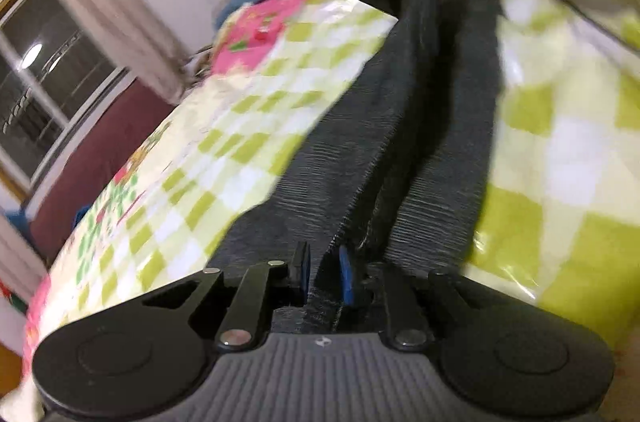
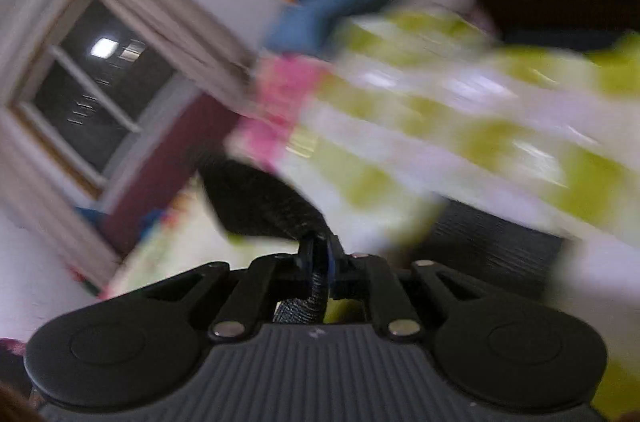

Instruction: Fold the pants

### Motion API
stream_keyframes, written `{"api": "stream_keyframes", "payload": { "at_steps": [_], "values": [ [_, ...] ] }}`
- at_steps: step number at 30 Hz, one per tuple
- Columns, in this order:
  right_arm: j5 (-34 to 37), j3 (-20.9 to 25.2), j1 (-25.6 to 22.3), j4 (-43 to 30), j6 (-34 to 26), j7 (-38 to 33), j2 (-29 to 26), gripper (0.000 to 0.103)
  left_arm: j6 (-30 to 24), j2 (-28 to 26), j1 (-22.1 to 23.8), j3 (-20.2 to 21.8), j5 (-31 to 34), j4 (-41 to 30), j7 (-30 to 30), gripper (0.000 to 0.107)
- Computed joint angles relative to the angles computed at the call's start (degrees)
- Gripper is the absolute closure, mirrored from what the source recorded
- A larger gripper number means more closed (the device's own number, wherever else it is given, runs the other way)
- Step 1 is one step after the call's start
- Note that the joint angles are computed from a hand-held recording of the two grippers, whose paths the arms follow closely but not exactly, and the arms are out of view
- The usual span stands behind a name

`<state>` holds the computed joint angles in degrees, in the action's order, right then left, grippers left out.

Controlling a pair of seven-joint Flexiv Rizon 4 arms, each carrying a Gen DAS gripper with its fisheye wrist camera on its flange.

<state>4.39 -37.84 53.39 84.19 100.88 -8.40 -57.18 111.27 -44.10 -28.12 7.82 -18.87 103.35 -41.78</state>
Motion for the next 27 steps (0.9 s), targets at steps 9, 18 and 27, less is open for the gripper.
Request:
{"api": "stream_keyframes", "payload": {
  "at_steps": [9,18,27],
  "values": [
    [5.82,12.92,-7.99,-0.48,7.79,-1.10,-1.89,0.048,1.51,-4.94,-10.03,9.75,-7.43,-2.89,8.86,0.071],
    [4.37,14.99,-9.62,-1.76,1.41,-1.63,-0.10,0.095,3.71,-4.47,-9.60,7.40,-12.04,-2.31,14.84,0.079],
    [3.58,15.02,-8.73,3.05,-0.65,-4.34,2.34,0.092,4.38,-1.93,-7.51,4.58,-9.46,2.01,17.49,0.079]
  ]
}}
